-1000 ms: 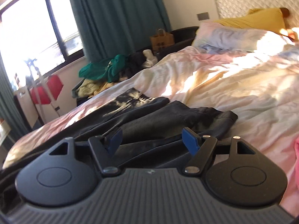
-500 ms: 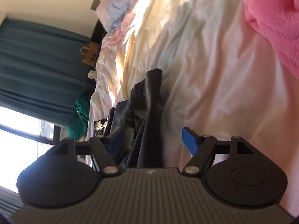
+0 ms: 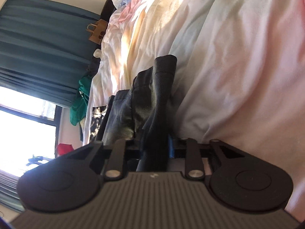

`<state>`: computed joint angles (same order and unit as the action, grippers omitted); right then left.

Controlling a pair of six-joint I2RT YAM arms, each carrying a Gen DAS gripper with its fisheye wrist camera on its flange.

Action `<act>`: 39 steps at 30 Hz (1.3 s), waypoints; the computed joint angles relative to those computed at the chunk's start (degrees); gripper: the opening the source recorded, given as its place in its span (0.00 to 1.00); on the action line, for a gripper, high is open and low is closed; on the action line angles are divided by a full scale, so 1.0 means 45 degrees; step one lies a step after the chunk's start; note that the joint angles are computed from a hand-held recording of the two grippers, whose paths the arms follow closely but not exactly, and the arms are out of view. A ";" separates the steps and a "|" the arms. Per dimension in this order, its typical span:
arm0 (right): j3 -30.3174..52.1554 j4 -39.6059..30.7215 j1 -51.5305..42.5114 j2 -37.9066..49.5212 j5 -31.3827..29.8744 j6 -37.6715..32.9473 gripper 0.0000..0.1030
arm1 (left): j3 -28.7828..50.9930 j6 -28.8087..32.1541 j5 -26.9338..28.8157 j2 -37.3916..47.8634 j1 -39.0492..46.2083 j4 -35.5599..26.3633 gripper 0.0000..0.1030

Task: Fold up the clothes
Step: 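Grasp the leg hems with the right gripper while the left gripper grasps the waistband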

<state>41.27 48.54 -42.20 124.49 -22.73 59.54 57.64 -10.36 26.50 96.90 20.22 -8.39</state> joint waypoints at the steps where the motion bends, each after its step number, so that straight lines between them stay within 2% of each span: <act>1: -0.0002 -0.0057 0.0092 -0.0065 0.0309 -0.0129 0.09 | 0.0073 -0.0031 0.0180 -0.0017 0.0198 -0.0194 0.99; 3: -0.0173 0.0176 0.0193 -0.0181 0.0834 -0.0195 0.07 | 0.0263 -0.0045 0.0520 -0.0090 0.0696 -0.0592 0.99; 6: -0.0489 0.0444 0.0267 -0.0500 0.1154 -0.0638 0.07 | 0.0388 0.0138 0.0407 -0.0417 0.1475 -0.0985 0.99; 8: -0.0664 0.0379 0.0335 -0.0824 0.1353 -0.1234 0.07 | 0.0468 0.0180 0.0035 -0.0611 0.2025 -0.1272 0.99; 12: -0.0923 0.0198 0.0418 -0.1385 0.1619 -0.2296 0.06 | 0.1288 -0.0019 0.0307 -0.0495 0.3521 -0.2440 0.99; 14: -0.0963 0.0176 0.0364 -0.1447 0.1559 -0.2334 0.06 | 0.1733 -0.0160 0.0396 -0.0362 0.4248 -0.2914 0.99; 20: -0.1227 0.1015 -0.0050 -0.1087 0.1192 -0.1212 0.06 | 0.1782 -0.1825 -0.0460 -0.0173 0.5651 -0.2224 0.98; 25: -0.1354 0.1139 -0.0407 -0.1016 0.0926 -0.1028 0.05 | 0.2976 -0.2533 0.1008 0.1455 0.5844 -0.3526 0.92; 26: -0.1386 0.1167 -0.0416 -0.1045 0.0957 -0.1061 0.05 | 0.3133 -0.2608 0.1098 0.1684 0.5781 -0.3757 0.89; 27: -0.1422 0.1201 -0.0399 -0.1086 0.1018 -0.1091 0.05 | 0.3320 -0.2728 0.1197 0.1932 0.5719 -0.4006 0.81; 33: -0.1323 0.0712 -0.0129 -0.1313 0.1491 -0.1542 0.05 | 0.3593 -0.3580 0.2211 0.2686 0.5915 -0.4383 0.67; 39: -0.1070 0.0083 -0.0073 -0.1190 0.1621 -0.1470 0.06 | 0.4311 -0.3553 0.3506 0.3511 0.6564 -0.5331 0.65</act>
